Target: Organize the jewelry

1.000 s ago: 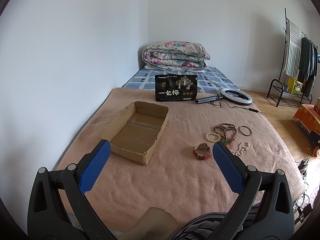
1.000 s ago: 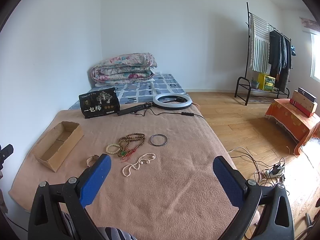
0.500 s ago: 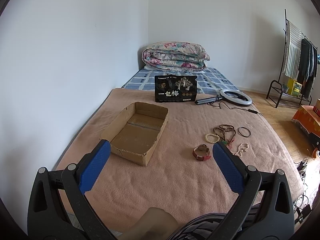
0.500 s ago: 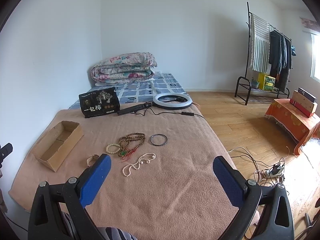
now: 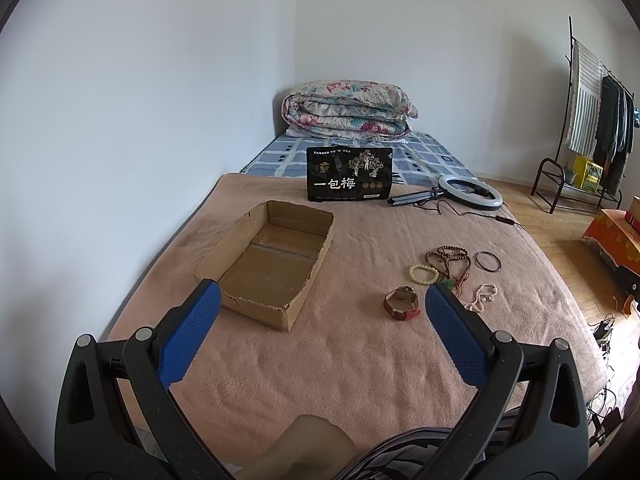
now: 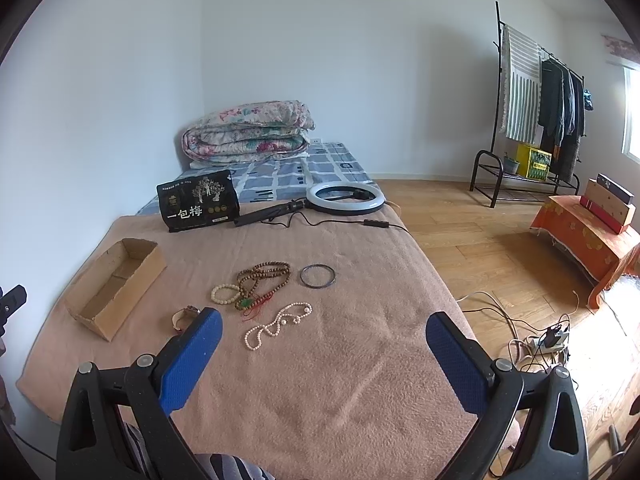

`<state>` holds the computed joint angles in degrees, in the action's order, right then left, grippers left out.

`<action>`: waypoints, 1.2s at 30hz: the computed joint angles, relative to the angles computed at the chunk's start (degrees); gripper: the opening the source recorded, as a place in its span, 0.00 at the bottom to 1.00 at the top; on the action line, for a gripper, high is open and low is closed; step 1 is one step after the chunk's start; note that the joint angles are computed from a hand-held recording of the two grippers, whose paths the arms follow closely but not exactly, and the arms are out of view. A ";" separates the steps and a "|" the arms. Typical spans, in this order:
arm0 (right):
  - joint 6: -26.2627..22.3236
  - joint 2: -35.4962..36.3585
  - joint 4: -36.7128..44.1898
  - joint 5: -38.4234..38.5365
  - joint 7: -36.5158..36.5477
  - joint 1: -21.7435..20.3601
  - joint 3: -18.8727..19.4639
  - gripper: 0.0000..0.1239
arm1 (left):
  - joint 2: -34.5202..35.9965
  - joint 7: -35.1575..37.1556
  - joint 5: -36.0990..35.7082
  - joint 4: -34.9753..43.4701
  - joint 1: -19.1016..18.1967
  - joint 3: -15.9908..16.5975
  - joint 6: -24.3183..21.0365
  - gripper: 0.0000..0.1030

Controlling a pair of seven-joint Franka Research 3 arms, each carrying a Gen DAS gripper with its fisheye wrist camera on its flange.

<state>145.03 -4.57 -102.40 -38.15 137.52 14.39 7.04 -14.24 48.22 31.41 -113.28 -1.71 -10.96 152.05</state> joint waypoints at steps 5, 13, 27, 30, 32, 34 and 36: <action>-0.20 0.58 0.43 0.44 -0.29 -0.09 -0.31 0.83 | 1.03 0.00 0.27 0.38 -0.19 -0.19 0.59 1.00; 0.47 2.25 1.37 0.71 -1.88 -0.28 -1.51 0.83 | 5.82 3.26 -2.05 2.49 -1.07 1.00 2.05 1.00; 3.53 10.11 6.83 10.21 -10.96 -0.20 -5.55 0.83 | 17.74 20.46 -15.16 12.18 -3.46 1.88 1.77 0.98; 4.21 12.58 8.66 12.37 -14.24 0.34 -6.43 0.83 | 20.47 23.19 -17.80 14.76 -3.63 1.57 0.77 0.96; 4.99 14.03 9.51 14.14 -16.61 0.68 -6.91 0.83 | 22.24 24.36 -17.92 16.44 -3.90 1.48 0.15 0.93; 6.63 15.45 10.00 17.69 -20.09 0.57 -7.00 0.83 | 24.04 26.56 -19.29 18.07 -3.90 1.07 -0.53 0.90; 6.64 17.17 11.25 20.35 -22.53 0.81 -7.37 0.83 | 26.01 28.79 -21.63 19.92 -3.76 0.45 -1.65 0.86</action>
<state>151.67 12.60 -91.15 -17.81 114.99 15.20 -0.34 11.77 77.01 9.78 -93.36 -5.46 -10.51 150.40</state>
